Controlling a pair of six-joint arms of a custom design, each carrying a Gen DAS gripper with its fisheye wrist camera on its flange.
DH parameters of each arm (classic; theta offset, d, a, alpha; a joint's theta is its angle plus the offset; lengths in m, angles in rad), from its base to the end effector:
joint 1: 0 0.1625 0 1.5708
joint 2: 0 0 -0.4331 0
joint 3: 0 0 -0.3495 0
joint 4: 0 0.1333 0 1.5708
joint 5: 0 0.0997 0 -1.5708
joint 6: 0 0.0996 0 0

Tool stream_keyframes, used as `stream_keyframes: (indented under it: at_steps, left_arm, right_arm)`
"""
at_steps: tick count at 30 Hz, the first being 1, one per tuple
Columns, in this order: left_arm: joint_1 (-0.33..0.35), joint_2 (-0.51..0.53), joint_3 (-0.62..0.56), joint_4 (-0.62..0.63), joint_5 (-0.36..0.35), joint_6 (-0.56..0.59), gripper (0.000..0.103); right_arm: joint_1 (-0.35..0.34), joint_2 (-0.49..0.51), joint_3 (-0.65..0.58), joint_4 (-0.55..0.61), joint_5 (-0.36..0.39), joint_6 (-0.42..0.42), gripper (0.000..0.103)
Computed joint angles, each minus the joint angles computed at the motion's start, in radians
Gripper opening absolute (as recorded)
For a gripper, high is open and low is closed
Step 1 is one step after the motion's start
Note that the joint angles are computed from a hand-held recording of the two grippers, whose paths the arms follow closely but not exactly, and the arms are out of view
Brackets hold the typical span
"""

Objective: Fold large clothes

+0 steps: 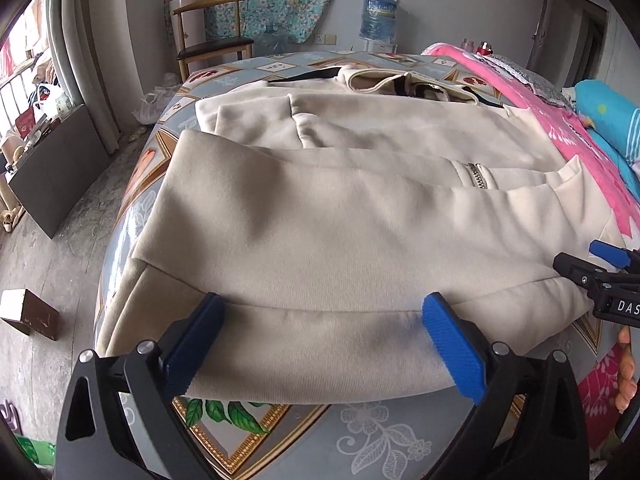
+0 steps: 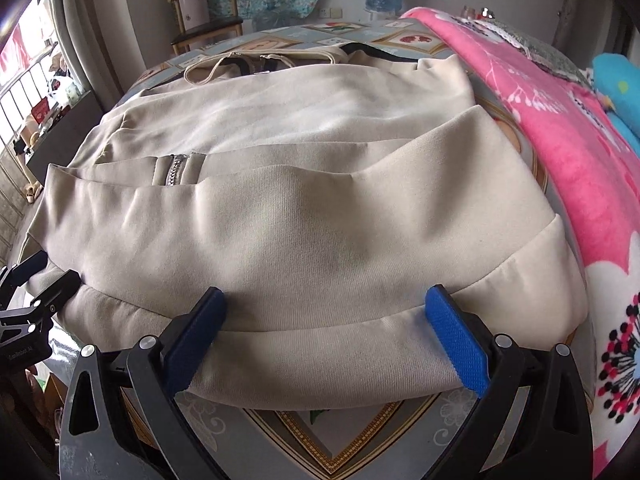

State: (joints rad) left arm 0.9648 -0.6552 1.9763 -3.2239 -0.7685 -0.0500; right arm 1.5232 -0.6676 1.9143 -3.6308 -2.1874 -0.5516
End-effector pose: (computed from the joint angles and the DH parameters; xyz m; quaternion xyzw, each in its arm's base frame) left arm -0.1429 -0.5660 0.0548 0.1871 0.8908 -0.2681 0.3156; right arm 0.0481 -0.5819 0.1159 0.1020 -0.8774 0.2778 0.3775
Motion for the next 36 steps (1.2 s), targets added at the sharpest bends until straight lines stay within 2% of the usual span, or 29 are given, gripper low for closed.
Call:
stream_keyframes:
  at_steps: [6, 13, 16, 18, 20, 23, 25, 32, 36]
  left_arm:
    - [0.003, -0.019, -0.023, 0.104, -0.007, -0.028, 0.098]
    - [0.004, -0.024, -0.027, 0.130, -0.010, -0.041, 0.098]
    - [0.000, -0.019, -0.024, 0.112, -0.007, -0.031, 0.098]
    - [0.003, -0.018, -0.022, 0.098, -0.011, -0.018, 0.098]
    - [0.003, -0.022, -0.031, 0.129, -0.011, -0.029, 0.098]
    - [0.006, -0.025, -0.048, 0.178, -0.010, -0.054, 0.098]
    - [0.007, -0.024, -0.041, 0.153, -0.016, -0.043, 0.098]
    - [0.013, -0.050, 0.013, 0.021, -0.076, 0.029, 0.098]
    - [-0.002, -0.049, 0.048, -0.143, -0.055, 0.118, 0.098]
  right_arm:
    - [0.002, 0.000, -0.006, 0.016, -0.010, 0.011, 0.096]
    - [0.009, -0.004, -0.021, 0.067, -0.032, 0.025, 0.096]
    - [0.003, -0.014, -0.017, 0.083, -0.012, 0.019, 0.097]
    - [-0.005, -0.019, -0.008, 0.069, 0.018, -0.015, 0.097]
    - [-0.010, -0.029, -0.002, 0.080, 0.038, -0.038, 0.097]
    - [-0.013, -0.070, 0.000, 0.175, 0.058, 0.007, 0.097]
    - [-0.009, -0.098, 0.004, 0.215, 0.067, 0.046, 0.097]
    - [0.027, -0.139, 0.003, 0.267, 0.202, 0.061, 0.096]
    - [0.054, -0.074, -0.084, 0.327, 0.177, 0.075, 0.083]
